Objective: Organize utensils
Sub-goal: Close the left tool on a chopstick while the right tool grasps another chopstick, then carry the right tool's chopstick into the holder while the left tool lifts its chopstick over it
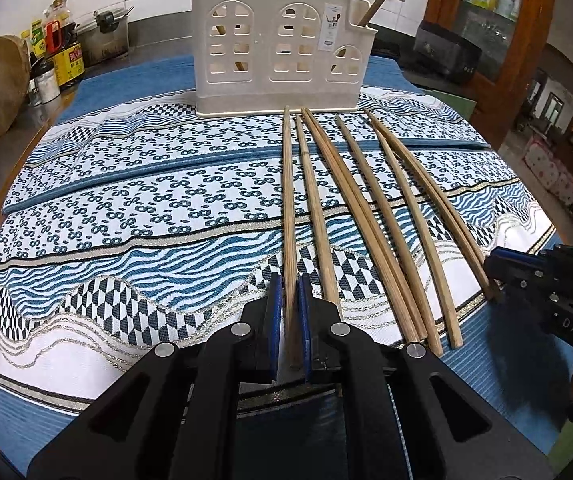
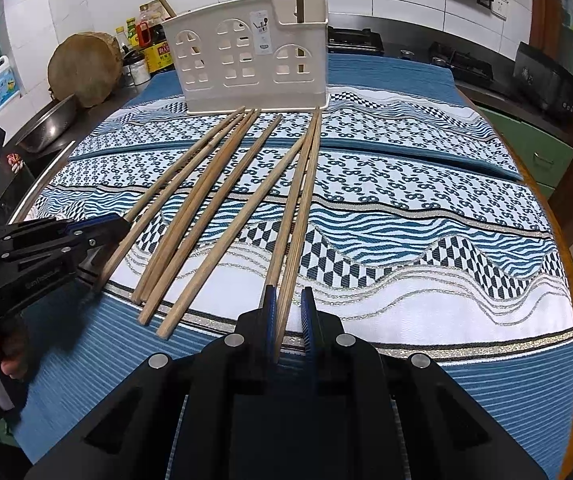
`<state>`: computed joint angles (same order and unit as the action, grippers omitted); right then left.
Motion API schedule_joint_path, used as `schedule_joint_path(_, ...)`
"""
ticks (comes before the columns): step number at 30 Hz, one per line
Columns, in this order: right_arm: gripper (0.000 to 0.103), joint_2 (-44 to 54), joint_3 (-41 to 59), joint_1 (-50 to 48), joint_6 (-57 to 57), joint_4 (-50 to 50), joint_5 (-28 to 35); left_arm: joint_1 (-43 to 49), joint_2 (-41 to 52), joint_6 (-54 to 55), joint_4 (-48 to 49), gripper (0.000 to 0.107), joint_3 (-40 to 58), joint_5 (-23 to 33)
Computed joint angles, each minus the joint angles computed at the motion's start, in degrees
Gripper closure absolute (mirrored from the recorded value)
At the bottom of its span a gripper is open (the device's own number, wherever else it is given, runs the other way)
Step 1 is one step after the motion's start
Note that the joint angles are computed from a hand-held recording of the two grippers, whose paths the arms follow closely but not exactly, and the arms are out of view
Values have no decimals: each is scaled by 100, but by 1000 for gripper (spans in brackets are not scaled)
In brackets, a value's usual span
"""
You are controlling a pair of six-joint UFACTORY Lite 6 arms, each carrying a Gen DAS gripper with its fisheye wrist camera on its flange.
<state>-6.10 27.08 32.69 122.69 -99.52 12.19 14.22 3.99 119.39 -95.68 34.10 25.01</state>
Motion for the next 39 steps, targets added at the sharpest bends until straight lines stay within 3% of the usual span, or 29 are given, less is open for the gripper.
schedule_joint_path(2,90,27,70,44,-553,540,93,48,-12,13,23,98,-21,28)
schedule_joint_path(9,91,436,271,423,-541,640,432,76,-25,99,-49,98,-70,62)
schedule_joint_path(24,95,334,123,61,890,-803,301,-15,289,-160,-27,101,257,58)
schedule_joint_path(28,95,-219,-91,73,150,-104,402,-69,241,-47,-112,101,227,4)
schedule_joint_path(39,96,-2038,244,3,-3987,3275,861,529,-741,-247,395,101,-6,518)
